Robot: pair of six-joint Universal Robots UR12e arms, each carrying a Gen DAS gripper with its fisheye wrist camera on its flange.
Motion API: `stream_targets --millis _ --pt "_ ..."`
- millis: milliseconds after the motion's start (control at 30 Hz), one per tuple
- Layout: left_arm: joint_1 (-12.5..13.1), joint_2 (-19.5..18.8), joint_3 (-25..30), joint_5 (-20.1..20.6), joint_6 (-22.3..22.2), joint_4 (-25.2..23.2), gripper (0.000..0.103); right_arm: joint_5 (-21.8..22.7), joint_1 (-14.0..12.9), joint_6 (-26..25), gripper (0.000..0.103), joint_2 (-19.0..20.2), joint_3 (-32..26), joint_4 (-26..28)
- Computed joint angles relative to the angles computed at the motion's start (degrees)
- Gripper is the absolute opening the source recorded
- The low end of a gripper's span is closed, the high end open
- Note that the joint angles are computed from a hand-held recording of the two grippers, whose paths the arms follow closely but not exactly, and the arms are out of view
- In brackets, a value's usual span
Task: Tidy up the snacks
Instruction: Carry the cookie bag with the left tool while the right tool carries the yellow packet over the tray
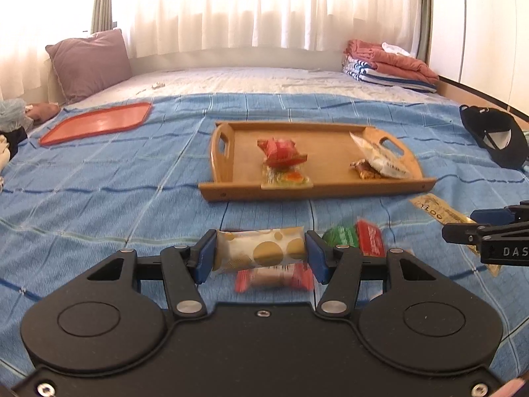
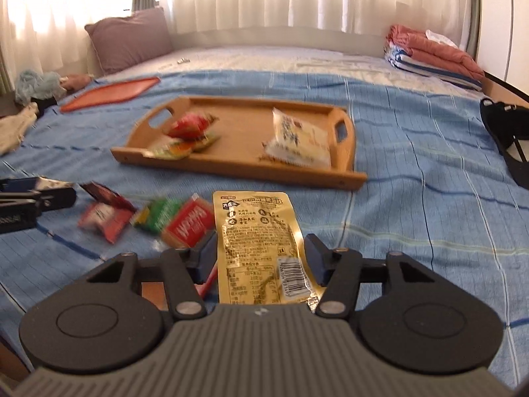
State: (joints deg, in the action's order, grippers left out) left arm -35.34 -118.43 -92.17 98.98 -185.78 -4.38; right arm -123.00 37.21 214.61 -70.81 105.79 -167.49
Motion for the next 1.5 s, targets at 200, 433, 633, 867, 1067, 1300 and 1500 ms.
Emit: stream_targets --millis 200,433,633,867,1067,1300,1500 --pt "0.55 -0.27 2.64 -1.24 0.51 -2.42 0.054 1.05 -0.69 -0.12 0.059 -0.58 -1.78 0.71" --pt "1.50 -0.78 6.71 -2.74 -0.36 -5.38 0.054 3.26 -2.01 0.15 0.059 -1.09 -3.92 0.58" --pt "2.32 -2.00 11.59 -4.42 -0.84 -8.49 0.054 3.21 -2.93 -1.93 0.059 -0.72 -6.83 1.45" --pt "2.49 -5.29 18.75 -5.20 0.07 -13.48 0.054 4.94 -4.72 -1.58 0.059 0.57 -9.92 1.95" --pt "3.26 -9.47 25.73 -7.02 -3.33 -17.78 0.054 6.39 -6.28 -0.45 0.060 2.62 -12.49 1.05" --pt "3.77 -14.87 32.53 -7.33 -2.63 -20.33 0.054 8.67 -8.18 1.59 0.060 6.06 -15.25 -0.18" --pt "4.04 -18.84 37.03 -7.70 -2.92 -22.16 0.054 9.91 -9.65 4.07 0.060 8.97 -17.14 0.72"
